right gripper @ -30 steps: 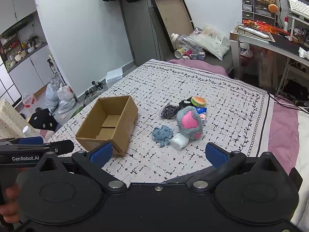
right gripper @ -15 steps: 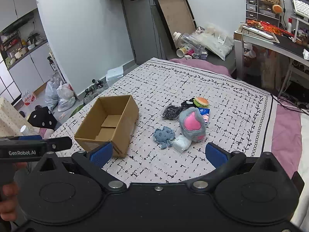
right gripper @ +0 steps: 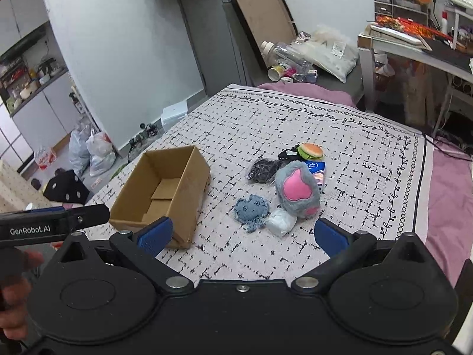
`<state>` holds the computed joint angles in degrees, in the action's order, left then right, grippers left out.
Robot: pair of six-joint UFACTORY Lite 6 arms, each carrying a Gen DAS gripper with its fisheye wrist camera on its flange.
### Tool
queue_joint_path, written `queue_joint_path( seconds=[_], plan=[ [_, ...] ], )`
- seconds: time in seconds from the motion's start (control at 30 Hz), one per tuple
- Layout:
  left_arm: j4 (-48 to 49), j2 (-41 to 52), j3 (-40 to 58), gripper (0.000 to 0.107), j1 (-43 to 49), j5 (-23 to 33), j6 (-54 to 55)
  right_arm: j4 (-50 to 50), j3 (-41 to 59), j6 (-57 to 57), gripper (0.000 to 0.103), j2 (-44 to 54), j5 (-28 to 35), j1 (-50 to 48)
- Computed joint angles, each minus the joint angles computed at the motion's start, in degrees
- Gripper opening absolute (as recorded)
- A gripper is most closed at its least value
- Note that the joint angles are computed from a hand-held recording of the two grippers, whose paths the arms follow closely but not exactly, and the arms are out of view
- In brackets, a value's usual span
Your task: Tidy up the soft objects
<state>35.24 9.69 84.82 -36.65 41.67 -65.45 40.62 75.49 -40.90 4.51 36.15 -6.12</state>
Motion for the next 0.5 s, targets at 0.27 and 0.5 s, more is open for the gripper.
queue_joint_path(
  seconds=[0.27, 0.5],
  plan=[
    [1.1, 5.7, 2.8, 0.101, 1.3, -5.0, -0.8, 5.6, 4.3, -3.1, 0.103, 8.1, -1.5, -3.1],
    [-0.2, 13.8, 9.4, 0.099, 2.0, -6.6, -0.6, 10.2, 12.0, -3.4, 0.101, 18.2, -2.9, -5.2]
  ],
)
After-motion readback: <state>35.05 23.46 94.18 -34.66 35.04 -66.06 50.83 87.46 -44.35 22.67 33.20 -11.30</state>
